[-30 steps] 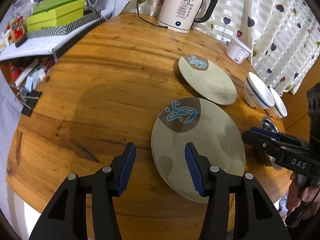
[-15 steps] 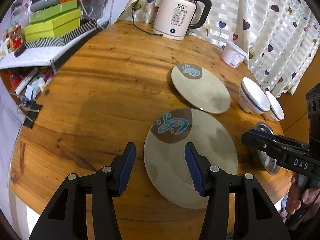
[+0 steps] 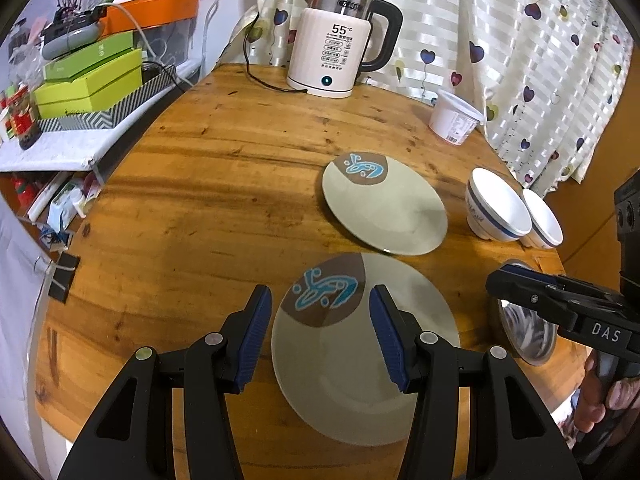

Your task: Organize plates and bowls

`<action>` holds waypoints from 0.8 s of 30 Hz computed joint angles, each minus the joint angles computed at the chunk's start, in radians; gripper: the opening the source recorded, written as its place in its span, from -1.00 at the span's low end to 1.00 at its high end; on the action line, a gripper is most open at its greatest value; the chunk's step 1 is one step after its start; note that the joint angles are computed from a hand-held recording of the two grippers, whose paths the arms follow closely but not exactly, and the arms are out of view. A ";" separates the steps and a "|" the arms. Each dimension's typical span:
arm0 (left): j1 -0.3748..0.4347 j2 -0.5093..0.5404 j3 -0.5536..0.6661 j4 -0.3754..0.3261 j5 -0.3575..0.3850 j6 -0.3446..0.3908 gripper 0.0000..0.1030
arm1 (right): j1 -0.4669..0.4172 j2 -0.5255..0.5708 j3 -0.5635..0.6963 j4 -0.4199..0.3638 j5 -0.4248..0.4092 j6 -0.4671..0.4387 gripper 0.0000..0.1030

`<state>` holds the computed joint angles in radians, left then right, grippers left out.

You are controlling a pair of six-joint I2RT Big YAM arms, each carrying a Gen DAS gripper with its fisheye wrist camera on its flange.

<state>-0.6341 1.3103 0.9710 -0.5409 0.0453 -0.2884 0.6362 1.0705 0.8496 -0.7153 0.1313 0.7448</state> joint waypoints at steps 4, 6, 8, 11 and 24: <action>0.007 0.018 0.021 -0.003 0.010 0.011 0.01 | -0.018 0.006 0.005 0.007 -0.004 -0.003 -0.24; 0.012 0.028 0.032 -0.004 0.019 0.019 0.01 | -0.026 0.011 0.009 0.010 -0.006 -0.001 -0.24; 0.015 0.039 0.046 -0.008 0.031 0.020 0.01 | -0.036 0.012 0.010 0.012 -0.011 -0.002 -0.24; 0.018 0.054 0.063 -0.010 0.036 0.029 0.01 | -0.051 0.015 0.012 0.016 -0.017 -0.001 -0.24; 0.028 0.127 0.141 -0.028 0.062 0.061 0.01 | -0.106 0.039 0.025 0.015 -0.037 0.008 -0.24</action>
<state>-0.6066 1.4370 1.1120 -0.5692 0.1069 -0.2271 0.5305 1.1096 0.8747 -0.6998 0.0943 0.7528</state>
